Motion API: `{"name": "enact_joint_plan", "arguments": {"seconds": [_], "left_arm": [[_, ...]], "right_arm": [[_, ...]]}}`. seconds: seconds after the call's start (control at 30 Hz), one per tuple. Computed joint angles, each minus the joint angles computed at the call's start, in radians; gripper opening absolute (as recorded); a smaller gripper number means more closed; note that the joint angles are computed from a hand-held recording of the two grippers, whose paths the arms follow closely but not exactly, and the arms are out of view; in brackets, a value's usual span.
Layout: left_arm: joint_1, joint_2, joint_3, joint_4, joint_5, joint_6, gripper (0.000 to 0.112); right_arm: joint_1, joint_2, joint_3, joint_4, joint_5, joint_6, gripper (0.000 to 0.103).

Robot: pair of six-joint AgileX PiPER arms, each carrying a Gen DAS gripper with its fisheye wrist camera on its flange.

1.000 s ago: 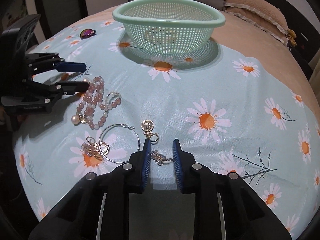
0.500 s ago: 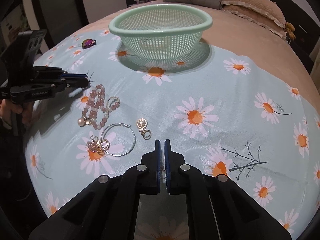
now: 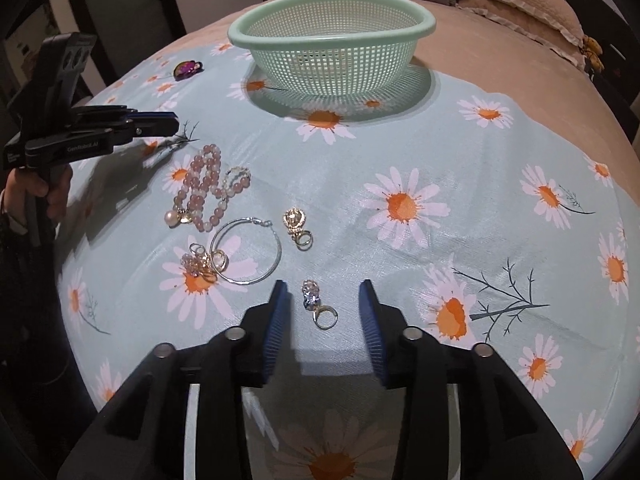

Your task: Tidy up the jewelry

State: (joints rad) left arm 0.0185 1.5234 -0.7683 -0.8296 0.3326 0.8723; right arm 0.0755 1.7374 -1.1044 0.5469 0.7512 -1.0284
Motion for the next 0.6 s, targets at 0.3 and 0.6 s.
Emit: {"name": "enact_joint_plan", "arguments": {"seconds": [0.3,0.6], "left_arm": [[-0.002,-0.008,0.0,0.018,0.0,-0.008,0.012],[0.016,-0.072,0.003,0.024,-0.003,-0.039,0.012]], "right_arm": [[0.029,0.005,0.001,-0.017,0.024,-0.025,0.007],[-0.033,-0.06,-0.017,0.126,0.166,-0.183,0.007]]}}
